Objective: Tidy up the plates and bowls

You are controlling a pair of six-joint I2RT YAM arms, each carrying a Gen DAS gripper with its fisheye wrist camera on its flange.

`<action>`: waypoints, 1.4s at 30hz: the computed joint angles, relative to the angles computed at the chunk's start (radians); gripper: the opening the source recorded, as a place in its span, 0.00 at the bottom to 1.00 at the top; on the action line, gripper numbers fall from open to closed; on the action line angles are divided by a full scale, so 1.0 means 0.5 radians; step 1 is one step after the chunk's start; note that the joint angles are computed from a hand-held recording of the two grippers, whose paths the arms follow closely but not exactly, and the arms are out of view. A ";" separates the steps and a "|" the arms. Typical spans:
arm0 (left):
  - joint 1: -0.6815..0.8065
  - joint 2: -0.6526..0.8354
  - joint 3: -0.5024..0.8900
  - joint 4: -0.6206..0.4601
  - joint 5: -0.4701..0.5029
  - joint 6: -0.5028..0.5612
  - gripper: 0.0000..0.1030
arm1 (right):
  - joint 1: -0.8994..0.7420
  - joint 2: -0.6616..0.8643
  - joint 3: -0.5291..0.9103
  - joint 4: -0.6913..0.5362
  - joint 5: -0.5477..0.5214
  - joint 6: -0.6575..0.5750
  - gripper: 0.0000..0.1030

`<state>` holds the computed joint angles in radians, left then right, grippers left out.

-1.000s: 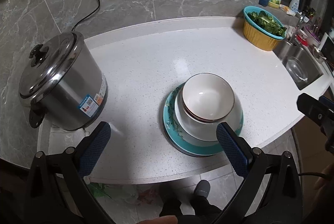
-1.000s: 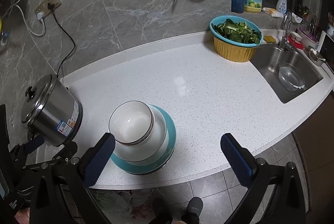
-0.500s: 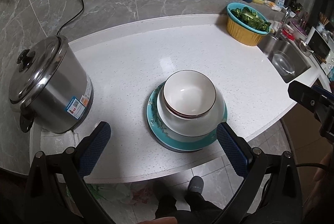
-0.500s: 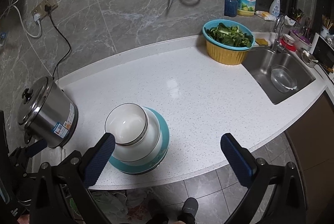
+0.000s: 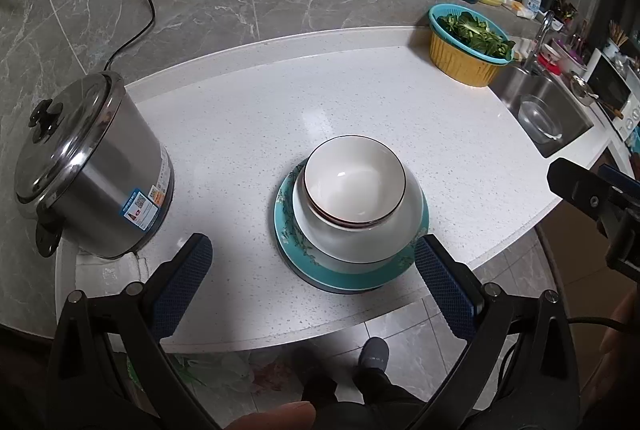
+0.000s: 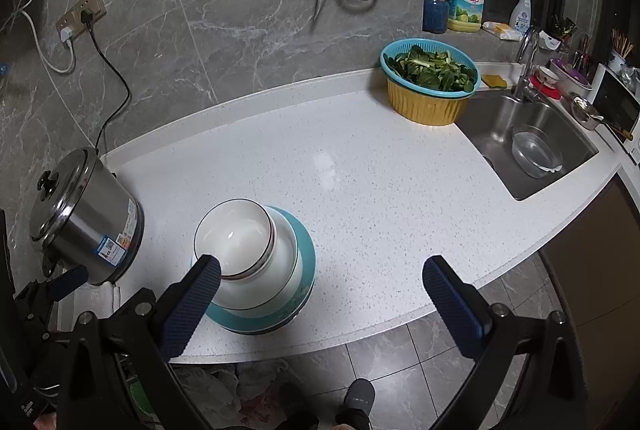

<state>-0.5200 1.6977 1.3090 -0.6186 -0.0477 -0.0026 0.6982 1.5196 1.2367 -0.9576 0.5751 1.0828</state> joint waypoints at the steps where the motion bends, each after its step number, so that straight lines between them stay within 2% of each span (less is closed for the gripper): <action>1: 0.002 0.003 0.004 -0.001 0.001 0.004 1.00 | 0.001 0.006 0.008 -0.010 0.001 0.002 1.00; 21: 0.007 0.017 0.020 -0.040 -0.064 -0.102 1.00 | 0.017 0.084 0.059 -0.063 0.040 -0.012 1.00; 42: 0.004 -0.002 -0.019 -0.031 -0.076 -0.126 1.00 | 0.004 0.078 0.039 0.003 -0.037 -0.105 1.00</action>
<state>-0.5179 1.6968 1.2992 -0.6340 -0.0858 -0.0658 0.7002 1.5587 1.2560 -0.9563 0.5566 1.0305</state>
